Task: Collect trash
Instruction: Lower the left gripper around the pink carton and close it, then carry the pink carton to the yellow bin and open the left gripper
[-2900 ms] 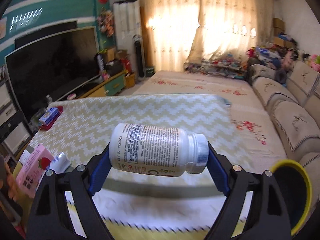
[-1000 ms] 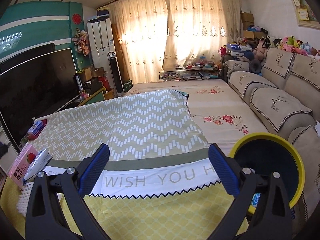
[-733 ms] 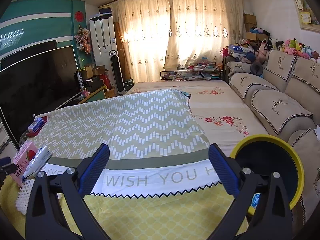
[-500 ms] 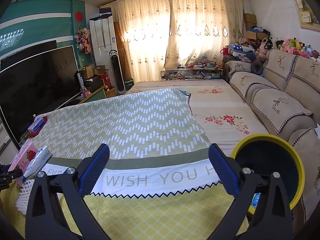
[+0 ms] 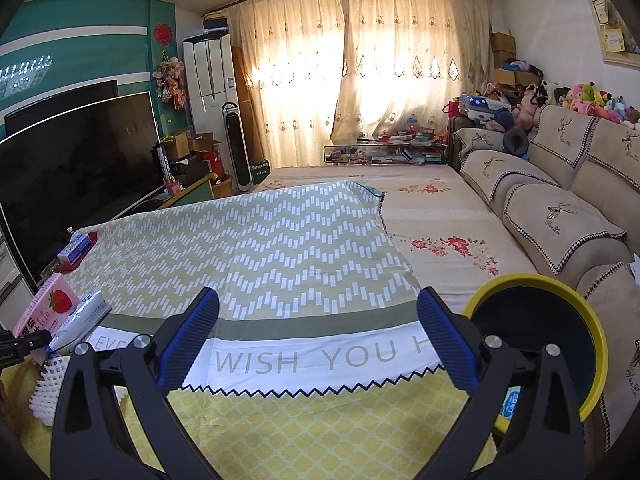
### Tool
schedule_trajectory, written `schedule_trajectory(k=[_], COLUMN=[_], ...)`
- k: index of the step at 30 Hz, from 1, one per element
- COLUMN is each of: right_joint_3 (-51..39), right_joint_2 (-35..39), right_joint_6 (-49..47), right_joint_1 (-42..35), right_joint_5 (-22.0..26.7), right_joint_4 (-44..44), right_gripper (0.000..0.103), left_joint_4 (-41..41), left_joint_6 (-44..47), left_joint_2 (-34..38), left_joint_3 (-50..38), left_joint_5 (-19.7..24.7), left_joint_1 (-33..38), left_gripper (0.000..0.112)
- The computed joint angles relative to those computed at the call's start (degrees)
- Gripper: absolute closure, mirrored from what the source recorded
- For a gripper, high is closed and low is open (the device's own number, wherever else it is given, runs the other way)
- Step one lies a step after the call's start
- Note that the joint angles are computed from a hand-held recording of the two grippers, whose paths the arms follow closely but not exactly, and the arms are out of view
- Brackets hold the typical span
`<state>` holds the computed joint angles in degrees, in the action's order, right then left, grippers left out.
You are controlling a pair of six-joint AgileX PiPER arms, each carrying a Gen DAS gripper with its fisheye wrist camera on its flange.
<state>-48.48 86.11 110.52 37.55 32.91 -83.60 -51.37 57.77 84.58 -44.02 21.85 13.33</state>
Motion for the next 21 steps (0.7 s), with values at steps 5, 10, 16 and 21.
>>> schedule_trajectory(k=[5,10,16,21], right_joint_3=[-0.3,0.1,3.8,6.7], right_joint_2=[0.0,-0.4,-3.3,-9.6], right_joint_6=[-1.1,0.2,9.1,5.7], right_joint_1=[-0.5,-0.5,1.1,1.8], right_joint_5=[-0.8,-0.6,2.3,3.7], right_joint_4=[1.1,0.4,-6.5,-3.2], right_gripper=[0.009,0.009,0.009,0.009], left_joint_4=[1.8,4.0,8.7,12.0], left_joint_6=[-1.1,-2.3,-7.8,-12.9], left_joint_2=[-5.6,-11.2,-15.5,-15.0], left_joint_3=[1.6,1.5,-1.3,-5.3], left_joint_5=[-2.3,-0.6,4.2,6.8], left_joint_1=[-0.5,0.4,-1.7,-8.0], left_gripper=[0.074,0.074,0.074,0.074])
